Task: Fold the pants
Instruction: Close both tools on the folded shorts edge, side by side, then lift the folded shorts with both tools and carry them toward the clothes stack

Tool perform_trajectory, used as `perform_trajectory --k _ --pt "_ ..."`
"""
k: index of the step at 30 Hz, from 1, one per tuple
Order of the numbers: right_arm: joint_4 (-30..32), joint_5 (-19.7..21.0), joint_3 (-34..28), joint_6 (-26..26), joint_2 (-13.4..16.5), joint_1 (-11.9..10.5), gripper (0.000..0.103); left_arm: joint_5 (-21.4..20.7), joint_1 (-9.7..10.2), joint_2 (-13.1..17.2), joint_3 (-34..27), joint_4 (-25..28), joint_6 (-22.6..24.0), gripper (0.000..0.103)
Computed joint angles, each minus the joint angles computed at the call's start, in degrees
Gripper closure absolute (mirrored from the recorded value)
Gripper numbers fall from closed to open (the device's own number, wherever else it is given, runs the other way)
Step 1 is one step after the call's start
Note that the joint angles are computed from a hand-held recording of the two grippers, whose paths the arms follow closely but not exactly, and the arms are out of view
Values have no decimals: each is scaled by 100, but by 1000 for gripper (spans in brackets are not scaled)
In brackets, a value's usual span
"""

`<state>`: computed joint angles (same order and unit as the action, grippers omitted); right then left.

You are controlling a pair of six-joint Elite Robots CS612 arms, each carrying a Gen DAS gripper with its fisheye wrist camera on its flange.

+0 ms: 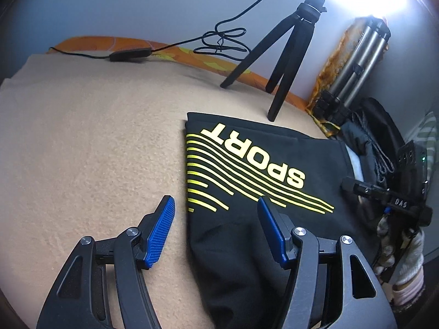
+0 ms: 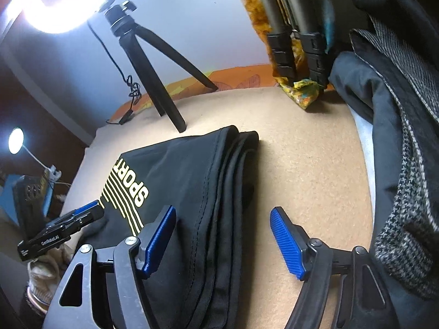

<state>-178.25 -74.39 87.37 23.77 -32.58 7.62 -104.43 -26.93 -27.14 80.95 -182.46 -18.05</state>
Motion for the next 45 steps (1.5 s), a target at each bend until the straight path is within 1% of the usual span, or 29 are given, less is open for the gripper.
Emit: perform_trajectory --k 4,5,6,7,9,10,12,14,15,17,18,19,24,27,33,36,41,45 --pt "0 81 -17 -133 15 10 29 -166 -3 21 -26 -13 94 41" --pt "-34 148 -21 -124 27 2 32 -156 -18 23 -22 -37 139 42" --pt "-84 293 -25 -97 47 -16 42 -142 -31 25 -21 -57 173 42" --pt "-111 505 -39 -61 77 -41 45 -147 -36 32 -28 -72 187 44" --pt "-158 537 -51 -67 98 -28 45 -187 -34 60 -69 -85 173 56" --pt "-166 535 -55 -117 100 -19 45 -269 -18 84 -101 -105 114 59" --pt "-201 648 -64 -177 118 -18 47 -380 10 124 -165 -67 57 79" --pt "-295 753 -54 -86 139 -33 49 -373 11 148 -190 -87 36 86" --pt "-335 812 -53 -35 151 -43 57 -343 1 158 -198 -104 62 90" --pt "-364 1059 -79 37 204 -72 70 -236 -30 159 -194 -122 124 93" --pt "-460 1105 -93 89 239 -66 72 -213 -40 160 -196 -125 141 95" --pt "-473 1046 -104 73 245 -46 74 -184 -52 159 -189 -151 152 95" --pt "-367 693 -113 -77 167 66 87 -133 -61 131 -120 -322 209 96" --pt "-419 460 -75 -180 100 127 90 -99 -62 73 -17 -485 273 96" --pt "-630 185 59 -367 -93 237 91 40 -102 -144 298 -880 458 96" --pt "-766 27 178 -446 -222 293 92 65 -126 -271 465 -1125 466 97" --pt "-1055 -180 443 -443 -457 345 92 57 -171 -481 746 -1478 520 97" --pt "-1497 -337 760 -295 -684 338 92 -32 -224 -613 905 -1695 533 97"
